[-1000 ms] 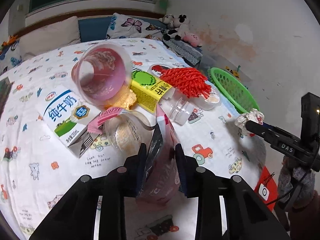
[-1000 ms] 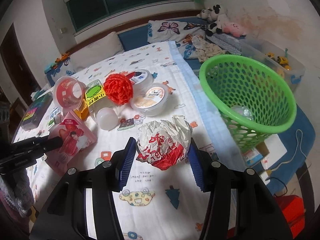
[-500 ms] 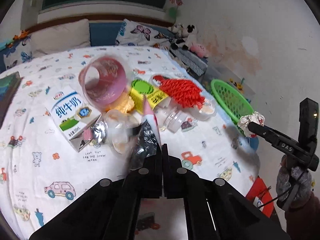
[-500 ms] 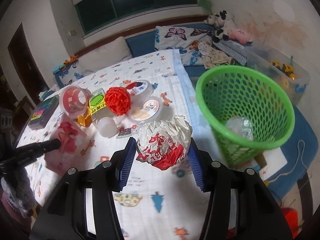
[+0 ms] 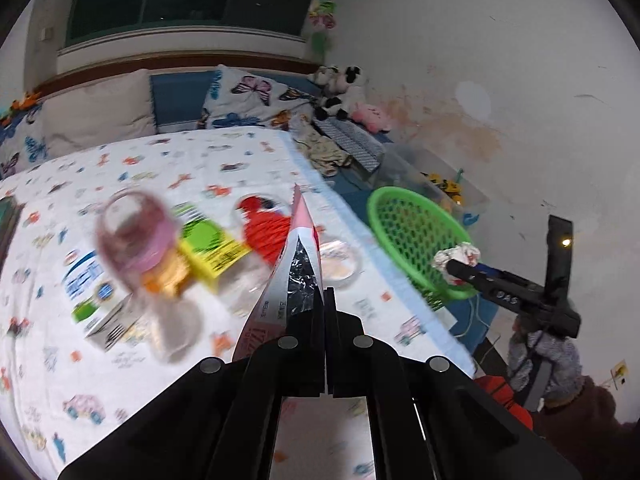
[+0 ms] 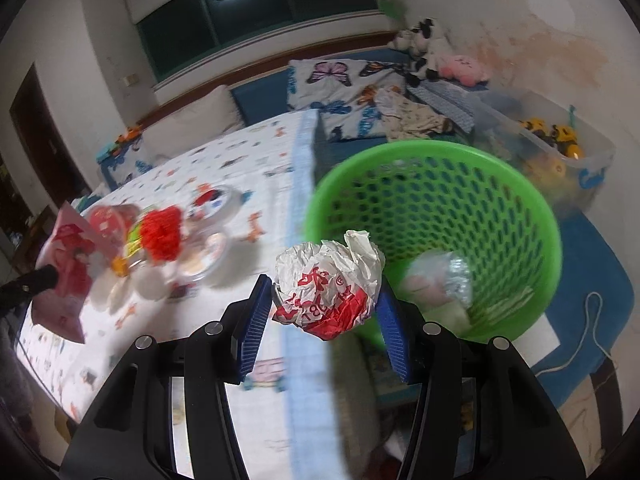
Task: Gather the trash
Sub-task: 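Drop the wrapper into the green basket with the right tool while the left tool carries the pink bag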
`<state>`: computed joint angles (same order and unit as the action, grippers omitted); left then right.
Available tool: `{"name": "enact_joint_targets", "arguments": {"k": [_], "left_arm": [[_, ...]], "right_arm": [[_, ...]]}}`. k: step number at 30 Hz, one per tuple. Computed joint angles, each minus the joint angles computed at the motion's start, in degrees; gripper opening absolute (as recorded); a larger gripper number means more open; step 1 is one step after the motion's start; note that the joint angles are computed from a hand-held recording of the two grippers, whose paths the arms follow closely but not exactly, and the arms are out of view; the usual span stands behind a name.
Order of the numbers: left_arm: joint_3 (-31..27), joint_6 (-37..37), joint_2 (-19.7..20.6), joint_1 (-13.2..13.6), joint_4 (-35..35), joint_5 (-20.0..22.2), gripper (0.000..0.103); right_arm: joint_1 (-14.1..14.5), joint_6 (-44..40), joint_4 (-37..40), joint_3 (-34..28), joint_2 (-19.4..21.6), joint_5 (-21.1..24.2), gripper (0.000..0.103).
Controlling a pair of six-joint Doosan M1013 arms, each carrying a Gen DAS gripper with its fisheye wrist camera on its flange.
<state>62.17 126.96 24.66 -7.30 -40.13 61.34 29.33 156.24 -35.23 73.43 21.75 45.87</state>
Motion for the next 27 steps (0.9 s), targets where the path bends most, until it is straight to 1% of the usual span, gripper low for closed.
{"name": "enact_joint_targets", "arguments": {"k": [5,10,13,15,16,17,18,22,27], "left_arm": [[-3.45,-0.16,1.8,-2.48,-0.1,1.75,0.001],[-8.23,-1.54,4.57,-5.19,0.73,4.28,0.001],[-10.89,-2.15,6.08,-6.88,1.71,5.04,0.001],[-12.62,-2.54,7.05,-7.82,2.22,5.85,0.001],[-13.45,-2.8,7.53,-8.4,2.78,6.07,0.001],[-14.16,-2.92,7.95,-8.86,3.06,6.4,0.001],[-14.84,-3.01,8.36,-9.25,3.22,6.64,0.001],[-18.39,-4.25,10.58,-11.02,4.2,8.39,0.001],[-21.71,-5.52,12.95,-12.67,5.01,10.92,0.001]], "right_arm": [[-1.56,0.02,-0.57,0.94,-0.45,2.0,0.053],[-3.2,0.14,-0.19,1.57,-0.51,2.46,0.055],[-4.16,0.8,-0.25,2.16,-0.63,2.24,0.058],[-4.71,1.09,-0.46,2.69,-0.86,2.04,0.062],[-4.87,1.49,-0.73,2.94,-0.97,2.0,0.065],[-4.98,1.66,-0.81,3.16,-1.11,1.82,0.071],[-5.15,1.84,-0.89,3.68,-1.43,1.24,0.072],[-5.06,3.2,-1.99,4.78,-2.23,1.47,0.073],[-4.4,5.32,-4.25,6.42,-3.43,1.62,0.08]]}}
